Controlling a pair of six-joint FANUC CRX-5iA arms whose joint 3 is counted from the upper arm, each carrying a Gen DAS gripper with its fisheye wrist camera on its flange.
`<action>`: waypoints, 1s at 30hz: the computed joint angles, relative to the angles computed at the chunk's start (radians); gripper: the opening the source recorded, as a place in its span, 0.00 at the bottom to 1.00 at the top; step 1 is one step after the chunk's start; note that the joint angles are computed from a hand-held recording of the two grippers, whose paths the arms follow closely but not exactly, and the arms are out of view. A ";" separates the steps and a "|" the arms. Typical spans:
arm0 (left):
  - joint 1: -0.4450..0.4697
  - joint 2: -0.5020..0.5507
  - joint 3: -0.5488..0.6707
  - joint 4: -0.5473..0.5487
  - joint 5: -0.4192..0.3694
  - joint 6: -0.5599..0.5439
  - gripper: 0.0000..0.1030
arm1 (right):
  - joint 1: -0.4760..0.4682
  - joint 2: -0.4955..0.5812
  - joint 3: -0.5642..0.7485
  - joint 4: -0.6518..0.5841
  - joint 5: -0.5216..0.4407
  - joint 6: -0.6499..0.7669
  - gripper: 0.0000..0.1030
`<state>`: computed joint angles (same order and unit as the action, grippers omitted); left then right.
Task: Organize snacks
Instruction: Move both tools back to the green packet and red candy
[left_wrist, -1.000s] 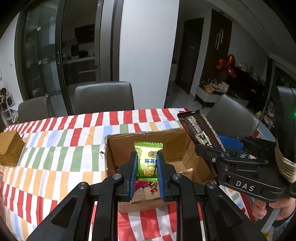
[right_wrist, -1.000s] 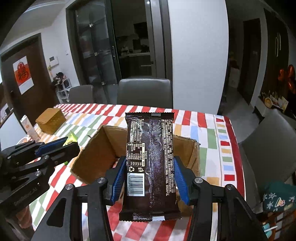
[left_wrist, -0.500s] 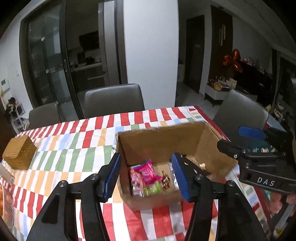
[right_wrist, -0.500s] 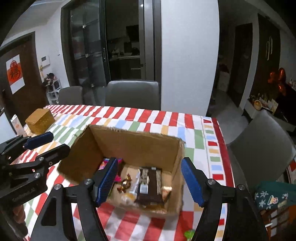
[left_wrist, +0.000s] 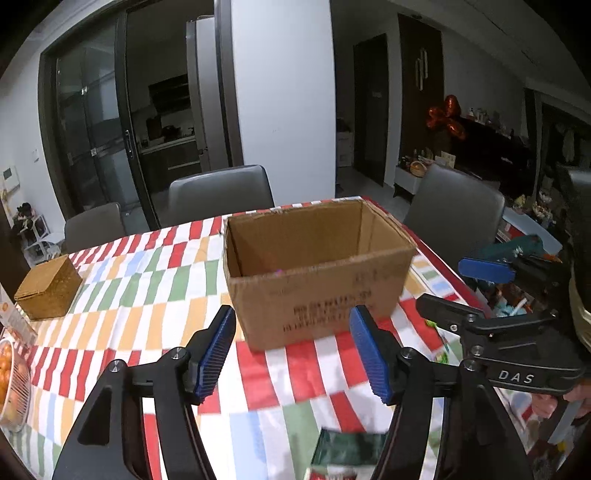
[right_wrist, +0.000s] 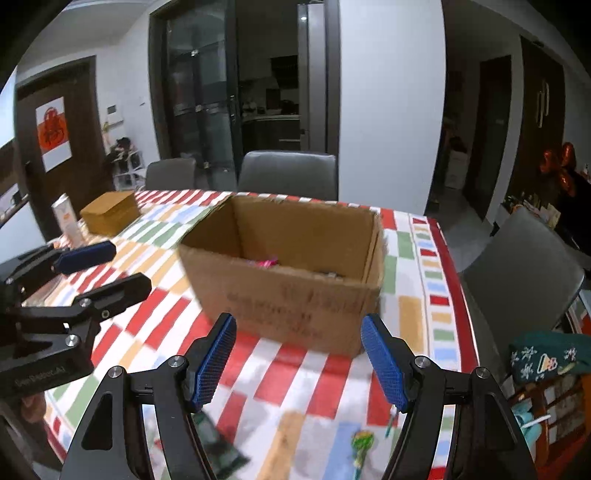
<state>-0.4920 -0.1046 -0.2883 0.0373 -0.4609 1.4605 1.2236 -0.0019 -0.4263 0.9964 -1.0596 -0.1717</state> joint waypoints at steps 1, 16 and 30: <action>-0.005 -0.018 -0.017 -0.019 -0.002 0.017 0.62 | 0.013 -0.001 -0.004 -0.003 -0.003 -0.002 0.69; -0.007 -0.139 -0.273 0.064 0.043 -0.130 0.63 | 0.131 0.035 -0.047 -0.085 0.071 0.038 0.69; 0.034 -0.058 -0.405 0.333 0.025 -0.403 0.63 | 0.144 0.120 -0.013 -0.248 0.133 0.201 0.69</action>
<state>-0.4583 -0.1621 -0.6935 0.3707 -0.4356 1.0575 1.3679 0.1185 -0.4394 0.7482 -0.9268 0.0290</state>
